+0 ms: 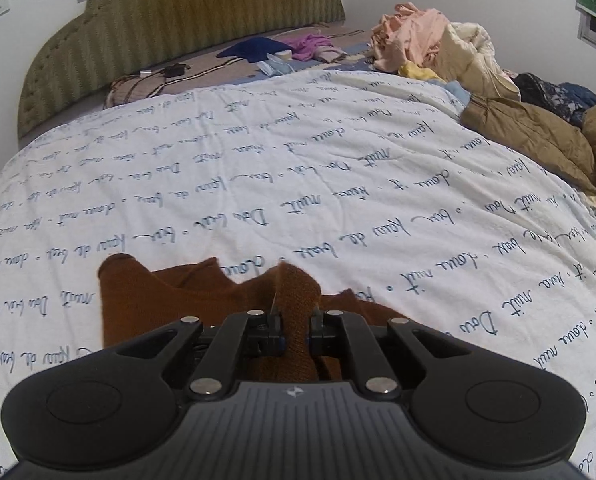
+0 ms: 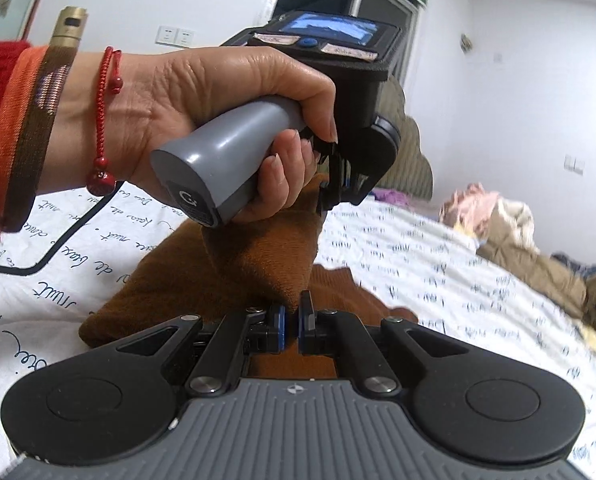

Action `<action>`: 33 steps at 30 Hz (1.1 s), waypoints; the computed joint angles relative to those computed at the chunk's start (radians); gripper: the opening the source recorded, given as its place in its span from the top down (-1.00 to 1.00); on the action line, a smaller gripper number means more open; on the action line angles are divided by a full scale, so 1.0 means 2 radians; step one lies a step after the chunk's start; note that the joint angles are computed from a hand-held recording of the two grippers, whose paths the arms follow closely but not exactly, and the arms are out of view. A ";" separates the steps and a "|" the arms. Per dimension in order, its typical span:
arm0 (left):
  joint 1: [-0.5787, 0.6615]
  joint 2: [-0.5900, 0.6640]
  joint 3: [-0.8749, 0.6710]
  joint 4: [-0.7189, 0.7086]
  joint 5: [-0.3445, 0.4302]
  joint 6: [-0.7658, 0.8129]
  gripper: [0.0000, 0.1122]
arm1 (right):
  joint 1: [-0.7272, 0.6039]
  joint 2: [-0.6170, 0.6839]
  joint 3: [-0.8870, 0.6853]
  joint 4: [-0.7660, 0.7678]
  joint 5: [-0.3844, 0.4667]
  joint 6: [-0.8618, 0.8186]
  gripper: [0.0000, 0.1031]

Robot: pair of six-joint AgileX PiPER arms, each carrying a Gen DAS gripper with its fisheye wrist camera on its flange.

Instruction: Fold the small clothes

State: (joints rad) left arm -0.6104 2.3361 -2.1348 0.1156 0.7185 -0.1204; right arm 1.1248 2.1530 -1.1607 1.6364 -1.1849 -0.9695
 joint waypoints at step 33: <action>0.043 -0.107 0.174 -0.220 -0.120 0.169 -0.44 | -0.058 -0.076 0.150 -0.101 0.143 0.280 0.41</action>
State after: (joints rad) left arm -0.5240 2.1229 -1.7869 -0.3238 0.4776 0.2180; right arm 1.0091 2.0012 -0.8613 1.4353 -0.8993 -0.4088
